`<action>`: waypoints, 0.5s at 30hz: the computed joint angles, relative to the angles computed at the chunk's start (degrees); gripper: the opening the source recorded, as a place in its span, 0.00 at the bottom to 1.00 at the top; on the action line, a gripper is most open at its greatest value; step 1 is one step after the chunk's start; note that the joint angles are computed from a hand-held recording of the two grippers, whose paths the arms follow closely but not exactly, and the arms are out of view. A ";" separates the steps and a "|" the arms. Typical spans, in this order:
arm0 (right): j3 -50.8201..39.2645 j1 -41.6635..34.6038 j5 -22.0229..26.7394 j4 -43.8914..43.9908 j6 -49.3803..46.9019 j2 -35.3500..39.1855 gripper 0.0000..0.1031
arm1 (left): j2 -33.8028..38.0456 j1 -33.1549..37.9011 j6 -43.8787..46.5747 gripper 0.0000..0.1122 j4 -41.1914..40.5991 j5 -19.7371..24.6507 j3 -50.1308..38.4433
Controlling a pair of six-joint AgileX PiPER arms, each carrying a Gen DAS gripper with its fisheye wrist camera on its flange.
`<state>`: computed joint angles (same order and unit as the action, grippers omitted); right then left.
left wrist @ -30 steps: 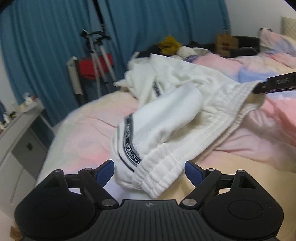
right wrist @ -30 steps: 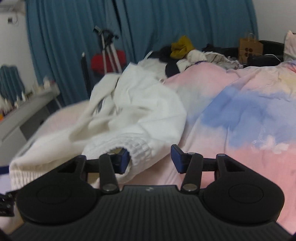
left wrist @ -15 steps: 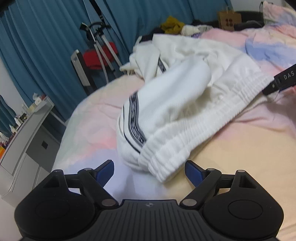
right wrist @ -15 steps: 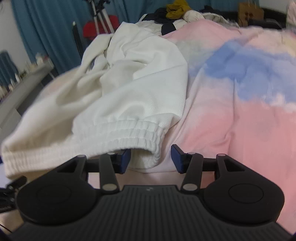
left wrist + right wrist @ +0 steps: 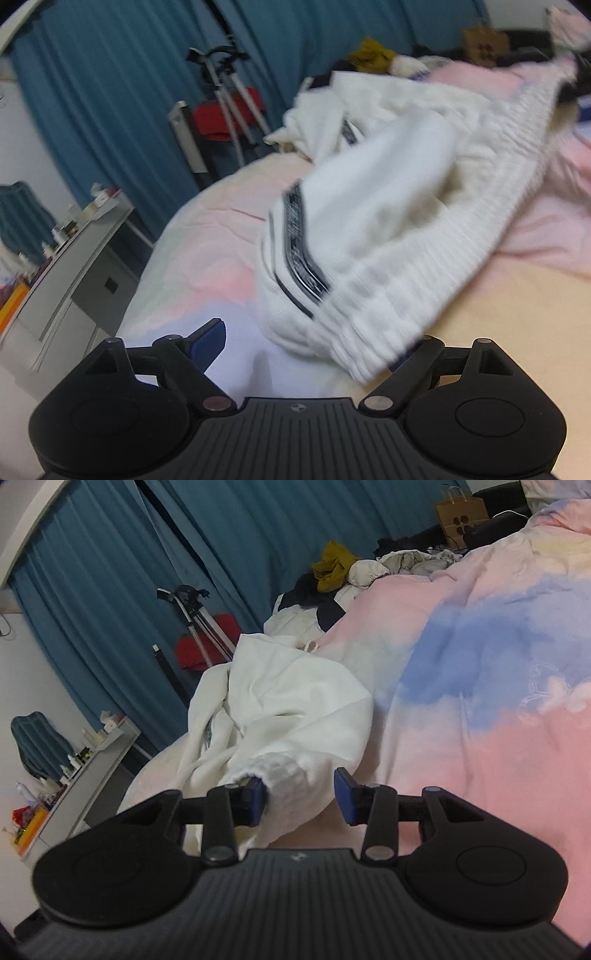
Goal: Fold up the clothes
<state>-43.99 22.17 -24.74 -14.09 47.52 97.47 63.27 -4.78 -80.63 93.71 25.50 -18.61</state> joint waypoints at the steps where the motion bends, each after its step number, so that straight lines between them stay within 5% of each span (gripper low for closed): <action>1: -0.49 -0.02 1.34 0.20 -0.18 0.34 0.41 | -0.56 0.52 -1.05 0.78 0.57 -0.23 -0.23; 6: -3.71 -1.00 9.44 -8.59 10.52 3.64 0.42 | -3.74 3.22 -3.60 0.79 0.85 -0.71 -1.66; 10: -3.74 -0.58 11.44 -16.33 17.90 4.19 0.42 | -4.11 4.90 -3.56 0.80 -1.39 0.12 -2.93; 13: -2.99 0.66 11.48 -13.33 14.23 3.85 0.42 | -3.90 7.35 -1.09 0.80 -5.58 -0.67 -4.39; 15: -0.83 -0.24 6.62 -15.16 16.80 3.02 0.42 | -2.88 9.24 -0.90 0.80 -6.01 -1.12 -5.43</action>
